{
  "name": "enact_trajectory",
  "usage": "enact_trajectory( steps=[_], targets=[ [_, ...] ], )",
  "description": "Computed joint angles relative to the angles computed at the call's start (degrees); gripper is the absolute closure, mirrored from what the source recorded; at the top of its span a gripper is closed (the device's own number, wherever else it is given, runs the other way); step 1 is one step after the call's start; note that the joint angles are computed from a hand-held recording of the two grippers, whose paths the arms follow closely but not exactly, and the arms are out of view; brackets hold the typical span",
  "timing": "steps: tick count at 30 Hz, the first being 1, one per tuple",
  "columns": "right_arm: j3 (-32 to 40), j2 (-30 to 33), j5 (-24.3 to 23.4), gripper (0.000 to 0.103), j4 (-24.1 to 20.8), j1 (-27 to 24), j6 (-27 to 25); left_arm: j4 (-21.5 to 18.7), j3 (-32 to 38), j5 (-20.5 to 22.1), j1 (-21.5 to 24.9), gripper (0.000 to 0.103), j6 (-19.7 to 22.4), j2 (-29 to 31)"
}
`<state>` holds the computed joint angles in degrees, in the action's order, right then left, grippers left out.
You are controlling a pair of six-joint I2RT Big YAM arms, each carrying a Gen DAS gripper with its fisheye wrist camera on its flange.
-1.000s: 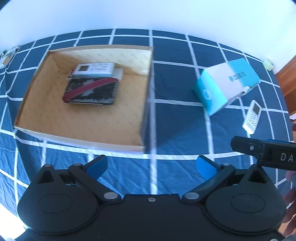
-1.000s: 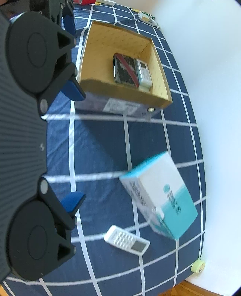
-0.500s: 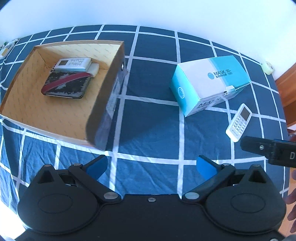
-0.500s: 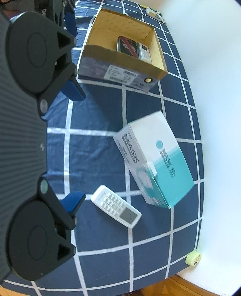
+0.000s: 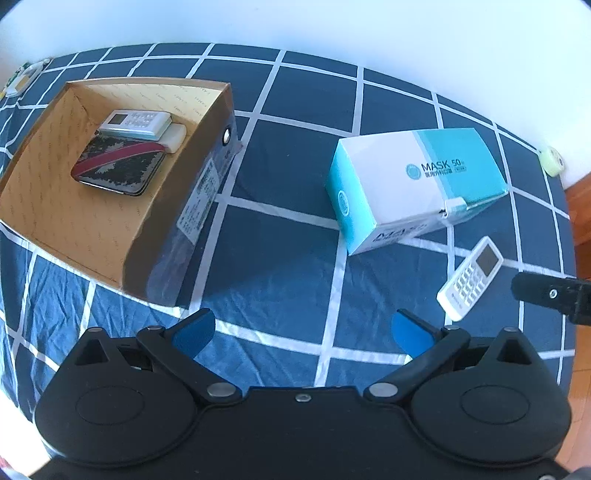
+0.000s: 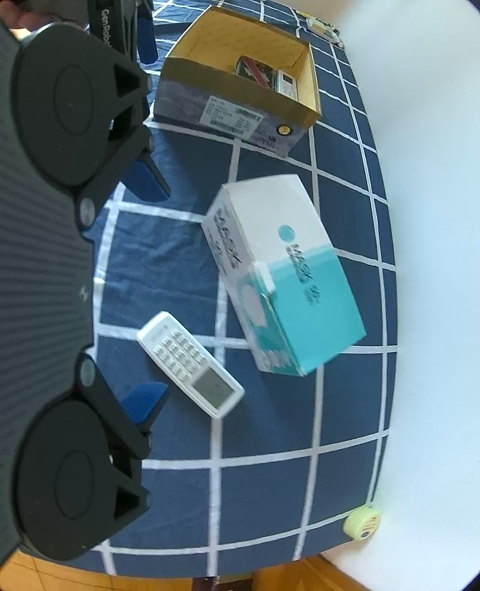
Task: Organize objects
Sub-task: 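Move the right tool toward the white-and-teal MASK box, then close the right tool on the white-and-teal MASK box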
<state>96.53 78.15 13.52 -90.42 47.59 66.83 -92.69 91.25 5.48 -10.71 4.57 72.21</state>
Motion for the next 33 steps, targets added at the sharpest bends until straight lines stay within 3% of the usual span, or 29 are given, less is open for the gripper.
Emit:
enact_trajectory(
  steps=[8, 19, 33],
  targets=[
    [-0.83, 0.07, -4.70, 0.000, 2.34, -8.11, -12.63, 1.52, 2.14, -1.77, -3.88, 0.000, -6.09, 3.84],
    [0.21, 5.03, -12.26, 0.000, 6.31, -18.34, -28.70, 4.01, 5.34, -4.94, -7.16, 0.000, -12.62, 10.37],
    [0.43, 10.56, -21.52, 0.000, 10.68, -25.07, -35.50, 6.37, 7.54, -5.44, -9.79, 0.000, -17.96, 16.25]
  ],
)
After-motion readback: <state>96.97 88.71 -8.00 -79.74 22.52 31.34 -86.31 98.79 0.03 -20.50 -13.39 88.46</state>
